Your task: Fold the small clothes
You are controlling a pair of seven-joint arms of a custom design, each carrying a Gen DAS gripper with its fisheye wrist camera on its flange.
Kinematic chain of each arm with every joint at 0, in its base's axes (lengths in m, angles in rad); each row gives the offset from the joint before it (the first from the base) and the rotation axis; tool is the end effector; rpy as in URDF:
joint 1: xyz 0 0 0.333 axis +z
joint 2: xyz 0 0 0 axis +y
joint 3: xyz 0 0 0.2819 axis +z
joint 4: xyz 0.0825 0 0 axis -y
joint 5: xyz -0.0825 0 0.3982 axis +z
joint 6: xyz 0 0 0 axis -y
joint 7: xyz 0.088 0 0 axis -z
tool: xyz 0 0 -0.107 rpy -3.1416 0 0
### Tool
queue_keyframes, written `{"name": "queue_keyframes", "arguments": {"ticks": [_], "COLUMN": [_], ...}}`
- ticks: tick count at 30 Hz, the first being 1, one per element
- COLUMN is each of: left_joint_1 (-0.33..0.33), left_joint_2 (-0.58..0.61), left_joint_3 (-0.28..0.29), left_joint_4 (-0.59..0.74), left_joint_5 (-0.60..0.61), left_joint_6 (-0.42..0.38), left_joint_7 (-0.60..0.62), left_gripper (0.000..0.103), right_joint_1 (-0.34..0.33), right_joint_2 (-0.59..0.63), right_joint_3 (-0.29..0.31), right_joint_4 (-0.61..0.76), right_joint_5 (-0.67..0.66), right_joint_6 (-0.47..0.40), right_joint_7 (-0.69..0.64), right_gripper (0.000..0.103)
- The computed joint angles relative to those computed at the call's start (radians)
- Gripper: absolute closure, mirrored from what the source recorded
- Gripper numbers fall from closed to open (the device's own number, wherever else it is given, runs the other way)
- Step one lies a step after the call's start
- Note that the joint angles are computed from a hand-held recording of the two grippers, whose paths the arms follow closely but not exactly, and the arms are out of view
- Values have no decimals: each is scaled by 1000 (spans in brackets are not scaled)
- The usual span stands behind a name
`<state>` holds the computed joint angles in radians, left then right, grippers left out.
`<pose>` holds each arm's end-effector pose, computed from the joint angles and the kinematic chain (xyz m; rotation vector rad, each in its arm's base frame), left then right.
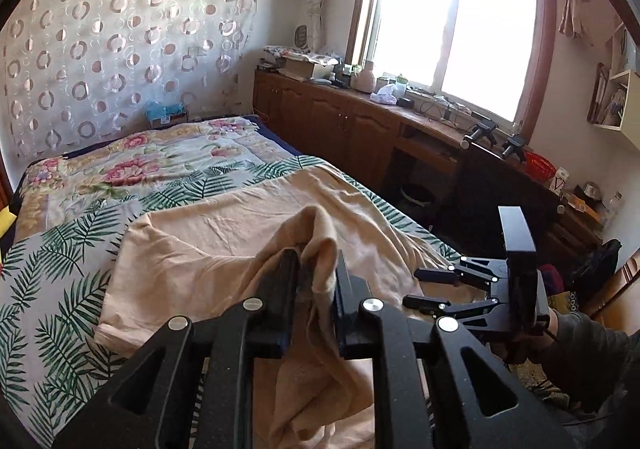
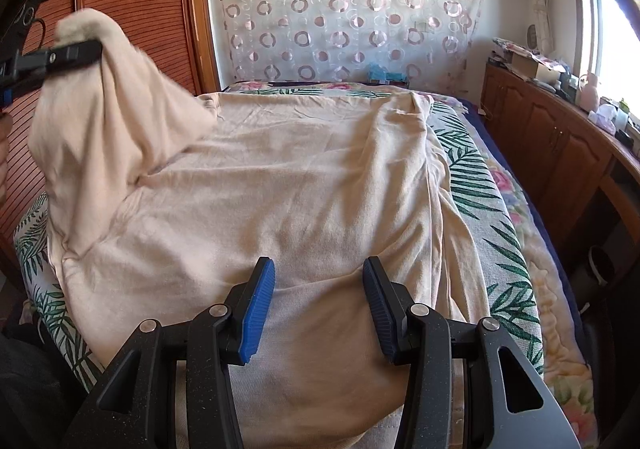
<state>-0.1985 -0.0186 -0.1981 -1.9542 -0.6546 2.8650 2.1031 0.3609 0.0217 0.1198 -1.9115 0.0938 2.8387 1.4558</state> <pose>0.5782 -0.2064 0.5471 -1.3903 2.0624 -1.2490 0.5599 0.2858 0.5521 -1.9858 1.1533 -0.5626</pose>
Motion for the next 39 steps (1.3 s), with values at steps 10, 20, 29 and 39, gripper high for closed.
{"name": "queue_keyframes", "arguments": {"ticks": [10, 20, 29, 39], "left_joint_1": [10, 50, 74, 97], "left_joint_2": [-45, -59, -80, -116], "left_joint_3": [7, 22, 32, 51], "left_joint_4": [-74, -135, -190, -248], "left_joint_5": [96, 290, 343, 321], "left_joint_6": [72, 105, 129, 183], "left_joint_7": [-102, -269, -357, -403], "left_gripper": [61, 60, 60, 18], "right_joint_1": [-1, 7, 27, 67], "right_joint_2": [6, 47, 213, 432], "right_joint_3": [0, 17, 69, 82], "right_joint_4": [24, 150, 395, 711], "right_joint_5": [-7, 54, 80, 28], "right_joint_6": [-41, -80, -159, -335], "right_joint_7": [7, -55, -128, -133], "right_gripper": [55, 55, 54, 53]}}
